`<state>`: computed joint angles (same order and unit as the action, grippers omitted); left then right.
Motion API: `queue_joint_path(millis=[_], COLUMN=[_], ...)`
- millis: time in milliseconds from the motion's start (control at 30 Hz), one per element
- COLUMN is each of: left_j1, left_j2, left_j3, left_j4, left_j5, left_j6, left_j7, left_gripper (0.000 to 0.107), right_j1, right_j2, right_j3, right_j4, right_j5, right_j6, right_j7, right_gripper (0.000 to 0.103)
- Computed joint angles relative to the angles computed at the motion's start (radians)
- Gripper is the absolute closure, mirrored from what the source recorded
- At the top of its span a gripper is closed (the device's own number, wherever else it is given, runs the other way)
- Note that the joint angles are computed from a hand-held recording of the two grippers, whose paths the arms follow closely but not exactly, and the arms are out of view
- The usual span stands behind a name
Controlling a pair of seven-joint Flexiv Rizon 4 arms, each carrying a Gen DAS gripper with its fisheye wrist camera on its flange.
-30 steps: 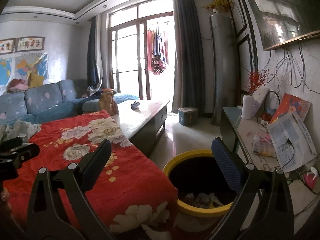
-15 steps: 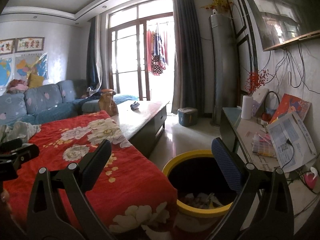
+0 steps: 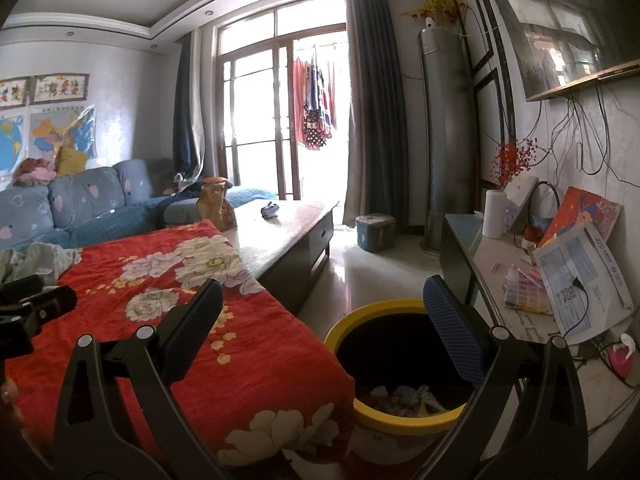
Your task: Collect trash
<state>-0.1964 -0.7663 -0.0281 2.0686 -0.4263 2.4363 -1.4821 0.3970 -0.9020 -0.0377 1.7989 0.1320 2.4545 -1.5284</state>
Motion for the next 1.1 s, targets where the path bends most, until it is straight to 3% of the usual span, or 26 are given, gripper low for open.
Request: queue_joint_path(millis=[400, 533, 633, 667, 767, 833, 933, 1000, 1100], left_j1=[-0.004, 0.007, 0.065, 0.090, 0.157, 0.121, 0.055, 0.074, 0.205], left_j2=[-0.001, 0.015, 0.051, 0.064, 0.120, 0.152, 0.159, 0.153, 0.145], left_j3=[0.002, -0.010, -0.030, -0.034, -0.005, 0.085, 0.212, 0.239, 0.261], left_j4=[-0.002, 0.002, 0.038, 0.057, 0.156, 0.237, 0.344, 0.385, 0.424], left_j5=[-0.004, -0.007, 0.043, 0.068, 0.106, -0.020, -0.305, -0.477, -0.465], left_j6=[-0.009, -0.106, -0.190, -0.203, -0.191, -0.177, -0.157, -0.204, -0.304], left_j7=[0.007, 0.021, -0.032, -0.056, -0.157, -0.172, -0.168, -0.124, -0.158], left_gripper=[0.010, 0.010, 0.010, 0.010, 0.010, 0.010, 0.010, 0.010, 0.010], right_j1=[-0.003, -0.023, -0.077, -0.096, -0.215, -0.291, -0.341, -0.355, -0.277], right_j2=[0.002, 0.008, 0.033, 0.042, 0.054, 0.033, -0.045, -0.173, -0.363], right_j3=[0.001, 0.010, 0.061, 0.095, 0.325, 0.488, 0.733, 0.896, 1.069], right_j4=[0.001, 0.005, 0.013, 0.010, -0.022, -0.056, -0.147, -0.224, -0.370], right_j5=[-0.005, -0.051, -0.209, -0.249, -0.342, -0.497, -0.649, -0.902, -1.178], right_j6=[-0.005, -0.028, -0.064, -0.078, -0.207, -0.353, -0.688, -0.918, -1.251], right_j7=[0.001, 0.013, 0.058, 0.046, -0.073, -0.065, -0.089, -0.006, 0.097], right_gripper=[0.011, 0.011, 0.011, 0.011, 0.011, 0.011, 0.011, 0.011, 0.011])
